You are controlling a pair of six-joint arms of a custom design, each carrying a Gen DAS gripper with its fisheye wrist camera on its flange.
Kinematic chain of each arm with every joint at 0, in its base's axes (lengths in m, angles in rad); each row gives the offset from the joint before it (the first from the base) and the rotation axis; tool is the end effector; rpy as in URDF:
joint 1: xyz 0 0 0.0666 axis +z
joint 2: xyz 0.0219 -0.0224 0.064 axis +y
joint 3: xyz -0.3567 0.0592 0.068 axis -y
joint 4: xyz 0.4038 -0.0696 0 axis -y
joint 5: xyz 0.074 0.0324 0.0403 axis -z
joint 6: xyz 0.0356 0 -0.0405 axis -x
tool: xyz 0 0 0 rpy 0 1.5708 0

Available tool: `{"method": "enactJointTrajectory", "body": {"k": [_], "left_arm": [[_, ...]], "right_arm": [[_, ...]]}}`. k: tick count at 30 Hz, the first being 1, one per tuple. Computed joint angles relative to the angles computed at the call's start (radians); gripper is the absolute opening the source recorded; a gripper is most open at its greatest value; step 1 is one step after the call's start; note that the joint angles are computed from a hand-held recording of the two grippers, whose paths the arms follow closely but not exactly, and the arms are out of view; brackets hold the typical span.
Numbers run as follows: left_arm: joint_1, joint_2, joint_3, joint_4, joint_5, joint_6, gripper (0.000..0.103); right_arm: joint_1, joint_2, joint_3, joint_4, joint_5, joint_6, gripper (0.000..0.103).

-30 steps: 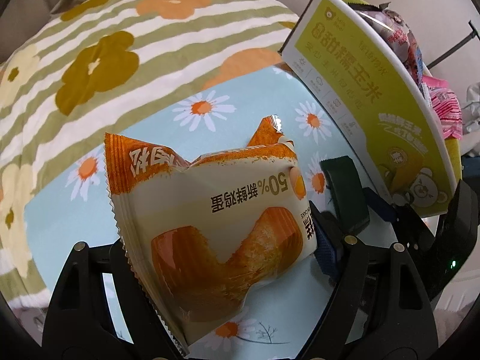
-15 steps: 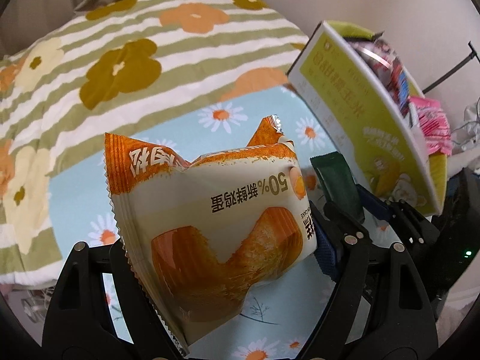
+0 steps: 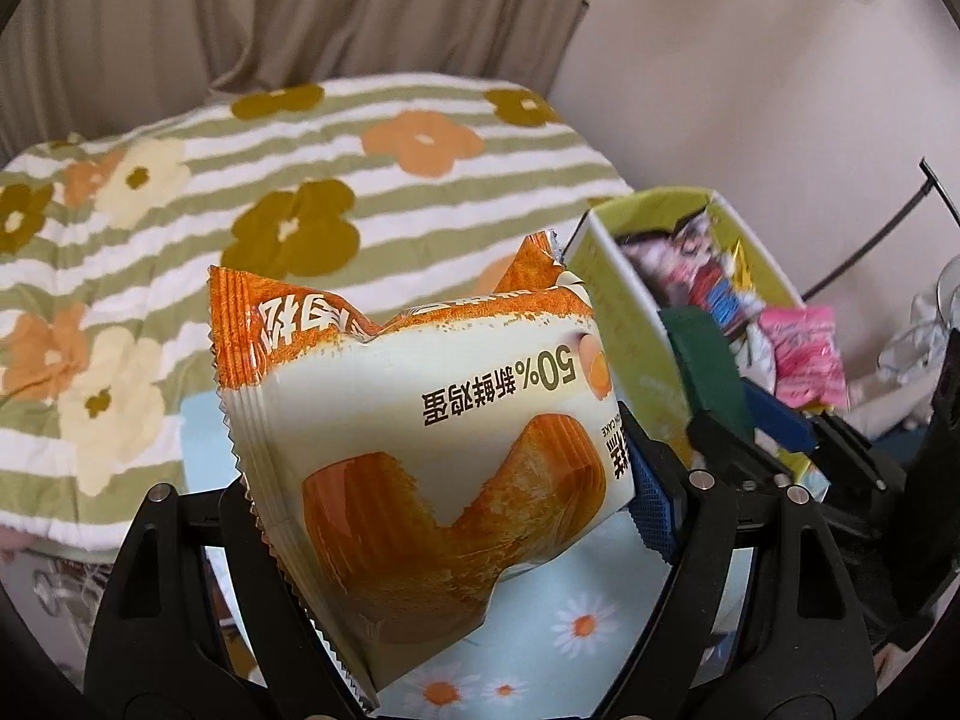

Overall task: Organize snacks
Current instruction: 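Carry cake pack and green bar into the box and open both tools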

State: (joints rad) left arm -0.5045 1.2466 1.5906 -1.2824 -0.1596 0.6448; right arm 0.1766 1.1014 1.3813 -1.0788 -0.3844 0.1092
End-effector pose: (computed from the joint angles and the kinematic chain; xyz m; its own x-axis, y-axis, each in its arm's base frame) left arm 0.3678 -0.1971 0.5384 -0.8018 -0.2352 -0.5494 -0.1087 0.9614 -0.2528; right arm 0.3755 0.0802 0.5142 -0.6554 -0.2196 -0.7226 -0.4947 0.8478 0.1911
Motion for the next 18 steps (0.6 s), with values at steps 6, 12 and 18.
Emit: {"method": "enactJointTrajectory", "body": {"k": [6, 12, 18], "left_arm": [[-0.113, 0.094, 0.149, -0.041, -0.132, 0.169, 0.08], [-0.226, 0.268, 0.336, -0.046, -0.214, 0.318, 0.08], [-0.288, 0.476, 0.573, -0.087, -0.228, 0.405, 0.08]], "right_arm": [[-0.18, 0.086, 0.169, -0.134, -0.209, 0.196, 0.04], [-0.356, 0.259, 0.388, -0.312, -0.355, 0.42, 0.04], [-0.472, 0.425, 0.585, -0.459, -0.396, 0.571, 0.04]]}}
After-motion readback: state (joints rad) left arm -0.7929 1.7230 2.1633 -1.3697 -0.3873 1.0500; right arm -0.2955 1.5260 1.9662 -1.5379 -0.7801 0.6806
